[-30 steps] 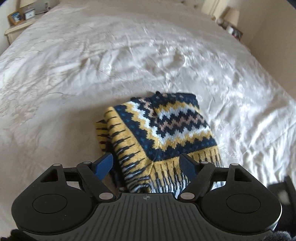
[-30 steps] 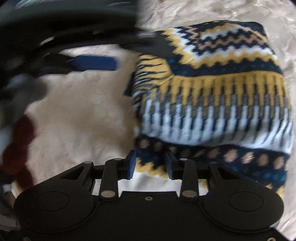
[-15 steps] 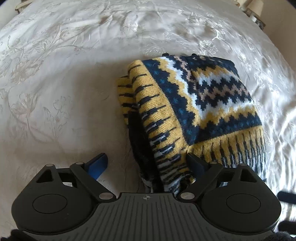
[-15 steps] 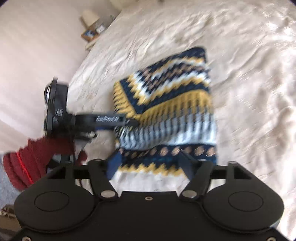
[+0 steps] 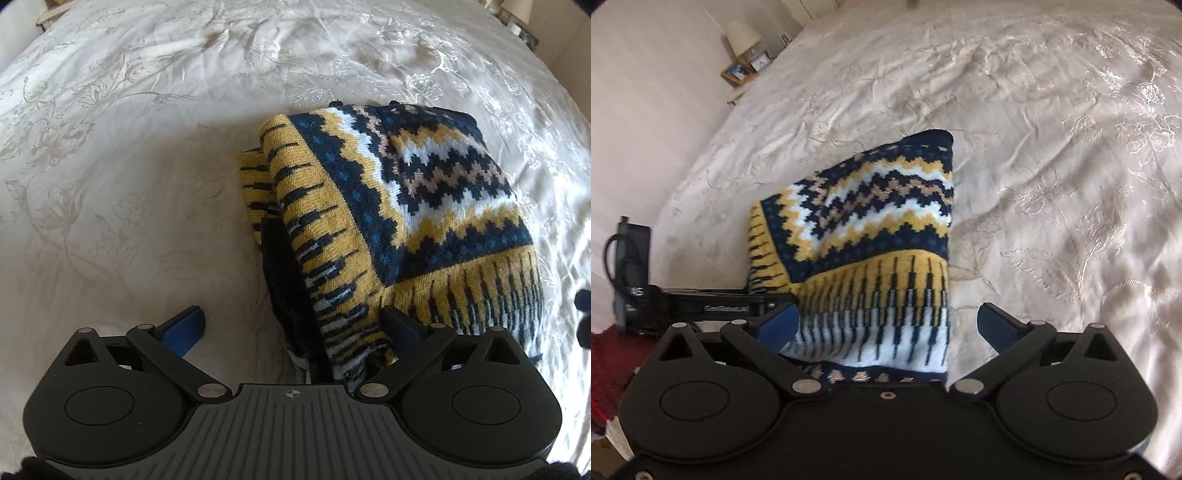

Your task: Fold small clothes

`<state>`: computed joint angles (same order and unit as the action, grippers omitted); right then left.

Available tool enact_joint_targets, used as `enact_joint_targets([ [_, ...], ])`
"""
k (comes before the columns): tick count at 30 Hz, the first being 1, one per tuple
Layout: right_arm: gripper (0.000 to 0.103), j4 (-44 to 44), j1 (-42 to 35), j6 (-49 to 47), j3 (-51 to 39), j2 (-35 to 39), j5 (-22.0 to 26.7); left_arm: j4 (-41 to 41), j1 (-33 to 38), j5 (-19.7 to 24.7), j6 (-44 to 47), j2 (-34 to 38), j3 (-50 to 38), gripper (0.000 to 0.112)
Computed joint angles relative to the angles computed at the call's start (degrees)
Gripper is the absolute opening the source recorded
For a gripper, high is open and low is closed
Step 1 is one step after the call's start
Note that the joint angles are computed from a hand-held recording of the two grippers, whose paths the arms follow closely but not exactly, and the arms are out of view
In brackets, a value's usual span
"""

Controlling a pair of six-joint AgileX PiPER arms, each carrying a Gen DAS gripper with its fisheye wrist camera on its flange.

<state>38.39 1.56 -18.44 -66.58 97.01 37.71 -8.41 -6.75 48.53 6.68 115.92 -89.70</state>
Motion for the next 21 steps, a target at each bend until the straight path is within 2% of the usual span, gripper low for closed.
enact_joint_targets([
  [4,0.103,-2.38,-0.56,1.2,-0.38,0.45,-0.5,0.43,-0.04,-1.44,0.37,-1.68,2.64,0.102],
  [12,0.103,-7.34,-0.4,7.08,-6.96,7.67,-1.47,-1.69,1.21,-3.26,2.72,-2.95,5.39,0.102],
  [16,0.103,-13.64,1.69,11.0,-12.1,13.83,3.1,-2.73,1.8,-2.59,2.65,-2.03,4.8,0.103],
  [18,0.103,-12.85,2.59,7.79,-12.7,15.71,4.94,-2.08,1.56,-1.79,2.25,-1.32,3.81,0.103],
  [21,0.103,-9.94,2.67,3.01,-10.95,14.77,5.08,-1.6,1.3,-0.65,1.64,-0.5,2.27,0.103],
])
